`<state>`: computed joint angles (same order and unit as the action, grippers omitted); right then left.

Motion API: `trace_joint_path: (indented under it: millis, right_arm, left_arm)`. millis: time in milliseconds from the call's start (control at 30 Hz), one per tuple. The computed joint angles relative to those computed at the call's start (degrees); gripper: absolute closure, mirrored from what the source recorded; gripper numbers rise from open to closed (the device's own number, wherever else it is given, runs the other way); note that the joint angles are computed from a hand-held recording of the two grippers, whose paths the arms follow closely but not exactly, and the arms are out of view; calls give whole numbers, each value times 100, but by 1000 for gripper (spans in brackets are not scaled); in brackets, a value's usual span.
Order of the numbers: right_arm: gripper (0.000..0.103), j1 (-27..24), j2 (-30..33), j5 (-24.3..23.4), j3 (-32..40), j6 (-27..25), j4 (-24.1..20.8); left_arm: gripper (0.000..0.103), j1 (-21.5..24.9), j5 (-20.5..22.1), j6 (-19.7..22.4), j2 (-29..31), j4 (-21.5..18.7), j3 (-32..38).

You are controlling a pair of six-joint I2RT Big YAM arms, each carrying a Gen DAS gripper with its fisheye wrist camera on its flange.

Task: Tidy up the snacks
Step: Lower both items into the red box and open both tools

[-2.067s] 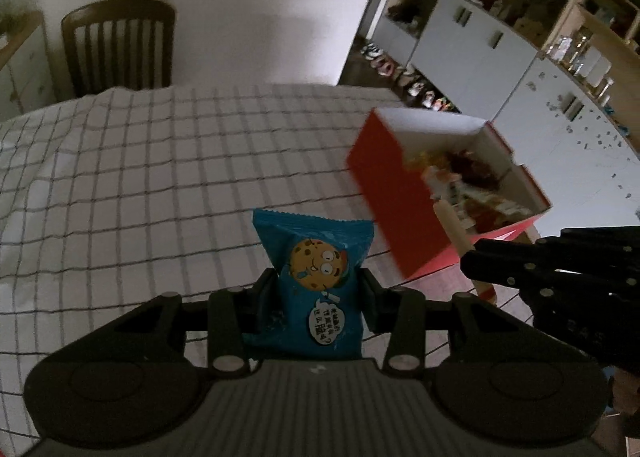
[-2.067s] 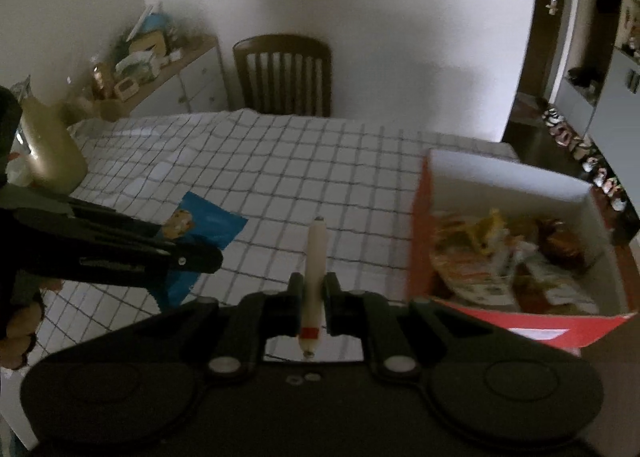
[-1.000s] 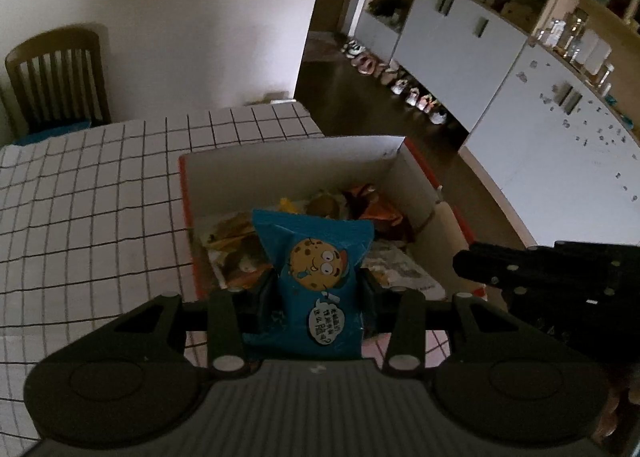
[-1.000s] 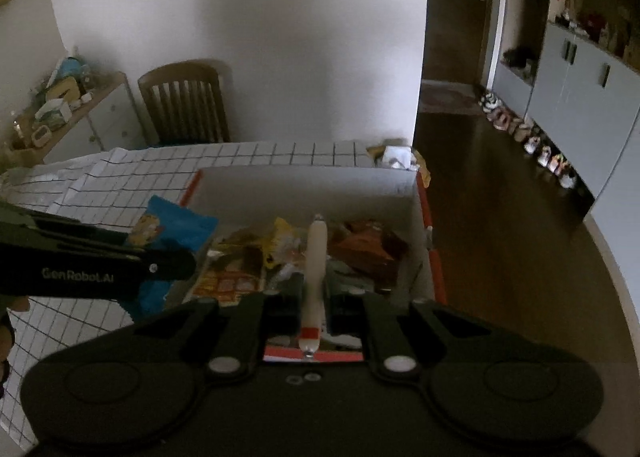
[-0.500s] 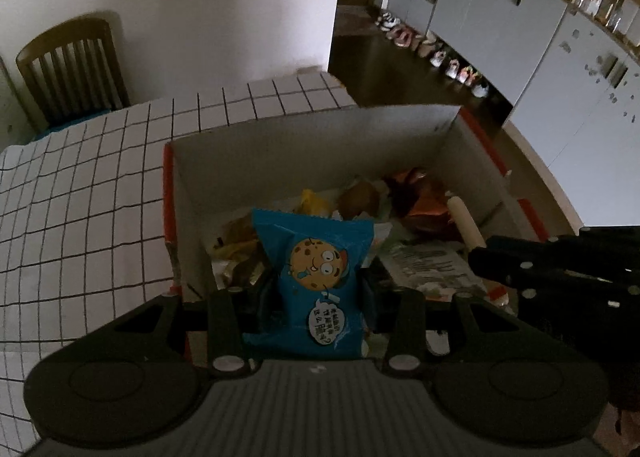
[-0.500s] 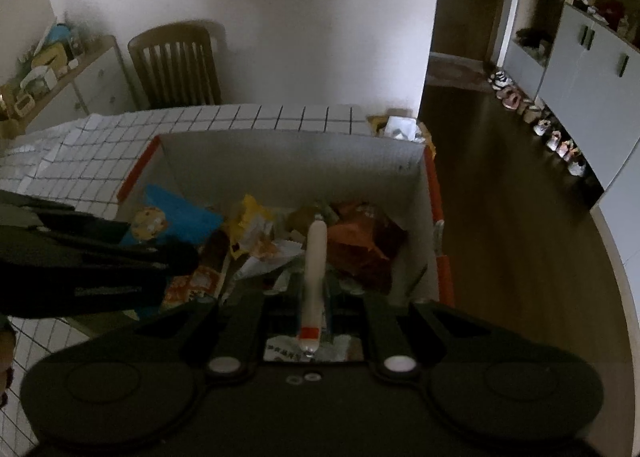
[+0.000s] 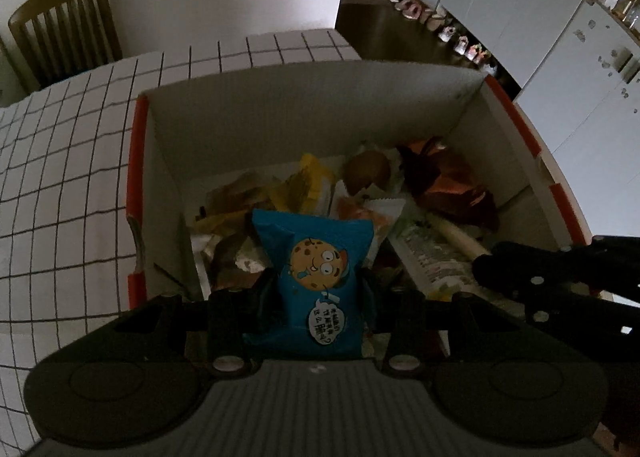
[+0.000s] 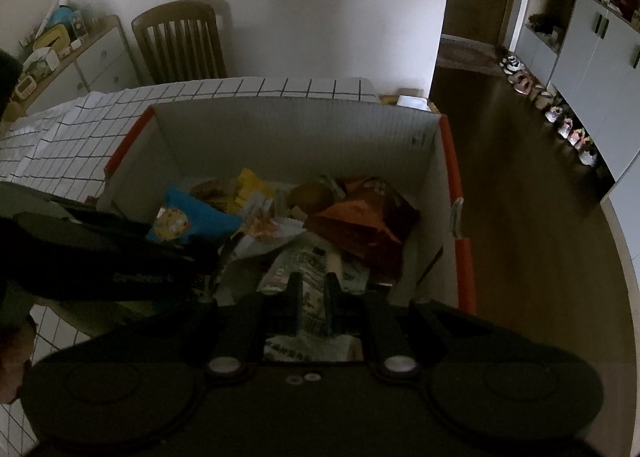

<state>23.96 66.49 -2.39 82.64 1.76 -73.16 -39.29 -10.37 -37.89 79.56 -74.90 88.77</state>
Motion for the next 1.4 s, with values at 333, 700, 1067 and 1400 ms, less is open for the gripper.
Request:
trace_joint_path:
  millis: [333, 700, 1067, 1400]
  right_arm:
    - [68, 43, -51, -29, 23, 134, -44]
    - [34, 163, -445, 171, 6, 549, -5]
    - [13, 609, -819, 379, 79, 844, 20]
    - [6, 1196, -1200, 799, 74, 1266, 158]
  left_arm:
    - [40, -26, 0, -71, -151, 110, -105]
    - [39, -236, -263, 85, -673, 160, -208]
    - [29, -431, -430, 135, -1362, 185, -450]
    - [18, -656, -580, 55, -1993, 283, -631]
